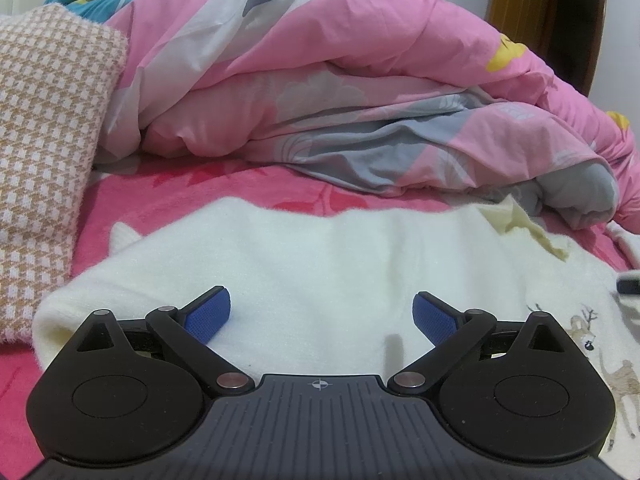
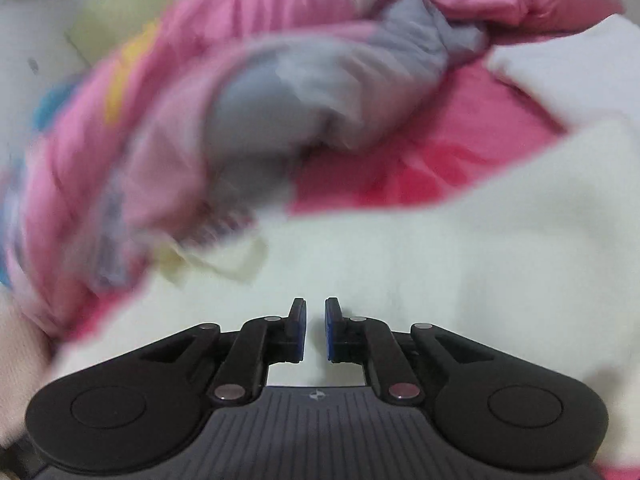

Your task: Fold clothes

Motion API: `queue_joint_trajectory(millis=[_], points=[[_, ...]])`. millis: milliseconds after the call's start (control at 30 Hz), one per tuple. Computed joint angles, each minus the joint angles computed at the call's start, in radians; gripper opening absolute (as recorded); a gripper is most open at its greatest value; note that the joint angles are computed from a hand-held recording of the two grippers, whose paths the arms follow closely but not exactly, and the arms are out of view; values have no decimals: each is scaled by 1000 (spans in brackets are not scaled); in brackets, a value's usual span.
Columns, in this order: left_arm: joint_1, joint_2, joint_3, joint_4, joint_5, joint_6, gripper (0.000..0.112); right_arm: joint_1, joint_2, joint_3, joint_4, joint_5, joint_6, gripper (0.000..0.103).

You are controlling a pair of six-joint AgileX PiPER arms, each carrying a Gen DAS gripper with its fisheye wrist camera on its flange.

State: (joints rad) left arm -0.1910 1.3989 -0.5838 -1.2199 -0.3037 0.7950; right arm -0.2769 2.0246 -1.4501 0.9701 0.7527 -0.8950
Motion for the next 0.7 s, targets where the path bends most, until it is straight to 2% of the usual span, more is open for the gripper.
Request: queue_joint_trajectory(millis=[100,167,200,267,400,600,700], points=[[1,0,0,4,1,-3,99,-64,29,-42,-12,-28,31,0],[3,0,1,9,2,-6,99,-56,-13,-19,-58,-161,95,0],[2,1,0,7,2,-4,99,-50,-26,-20,-88,-190,131,0],[2,0,0,4,3,-2,99,-63,-48,-11,-56,-142,125,1],[2,0,-1,-3,2,8,99,-25,-123,108,85,-35,-114,2],[4,0,0,6,6,-2,99,142,-151,206,144,122,-350,2],[15,-5,1,20,20,-12,99,187,-157,241,63,39,-356,0]])
